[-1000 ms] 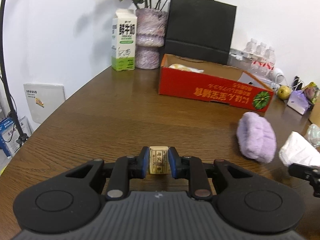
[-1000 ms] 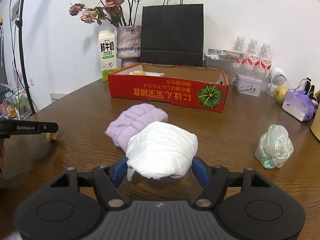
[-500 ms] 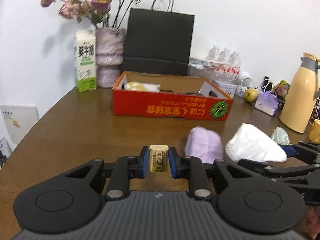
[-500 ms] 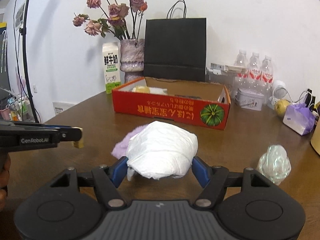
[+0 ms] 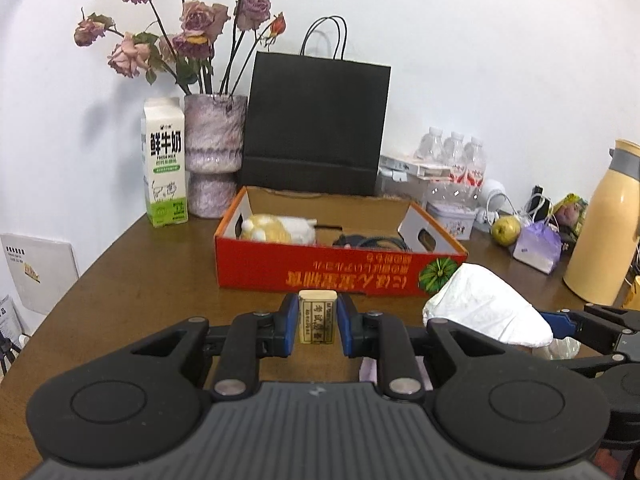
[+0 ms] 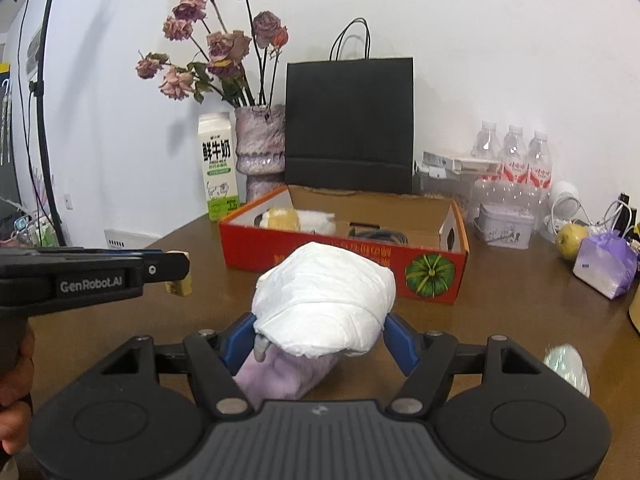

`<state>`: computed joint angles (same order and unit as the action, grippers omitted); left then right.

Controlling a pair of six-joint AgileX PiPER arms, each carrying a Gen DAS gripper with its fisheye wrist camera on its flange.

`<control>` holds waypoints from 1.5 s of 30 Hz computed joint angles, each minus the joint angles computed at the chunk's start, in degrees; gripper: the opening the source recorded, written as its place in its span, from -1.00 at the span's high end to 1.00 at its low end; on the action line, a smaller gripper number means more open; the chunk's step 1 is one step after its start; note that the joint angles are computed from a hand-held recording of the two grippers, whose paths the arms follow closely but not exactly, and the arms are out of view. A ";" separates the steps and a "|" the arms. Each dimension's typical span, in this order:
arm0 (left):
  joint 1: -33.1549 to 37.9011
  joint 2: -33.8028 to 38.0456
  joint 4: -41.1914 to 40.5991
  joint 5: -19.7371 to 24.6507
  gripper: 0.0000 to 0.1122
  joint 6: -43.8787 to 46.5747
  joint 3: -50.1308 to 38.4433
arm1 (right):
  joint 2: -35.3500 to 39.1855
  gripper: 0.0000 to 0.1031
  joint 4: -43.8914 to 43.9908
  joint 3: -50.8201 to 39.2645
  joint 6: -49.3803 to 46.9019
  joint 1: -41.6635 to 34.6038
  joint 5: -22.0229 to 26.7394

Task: Organize objects
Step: 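Carry the yellow bar with the left gripper while the right gripper carries the white cloth to the box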

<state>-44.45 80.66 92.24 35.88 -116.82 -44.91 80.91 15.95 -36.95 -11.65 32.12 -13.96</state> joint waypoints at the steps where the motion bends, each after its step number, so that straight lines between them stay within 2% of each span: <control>1: 0.41 0.40 0.03 -0.10 0.62 0.12 -0.72 | 0.39 -0.33 0.38 -0.85 -0.39 -0.09 0.23; 6: 2.71 2.31 0.33 -0.92 0.62 0.87 -4.19 | 1.95 -0.33 1.84 -4.96 -1.90 -0.96 1.58; 17: 7.45 7.39 1.66 -3.79 0.62 1.39 -11.13 | 8.67 -0.33 -3.81 -15.19 3.60 -3.15 4.22; 25: 11.15 11.15 4.83 -6.00 0.62 -0.72 -15.24 | 14.06 -0.33 -4.96 -21.20 5.36 -3.57 3.14; 29: 13.49 13.38 5.84 -7.64 0.62 -1.05 -18.12 | 16.44 -0.33 -6.58 -24.35 6.83 -4.16 4.53; 45: 18.40 23.29 5.55 -11.32 0.62 2.31 -30.59 | 27.68 -0.33 -3.01 -39.81 3.48 -6.84 10.09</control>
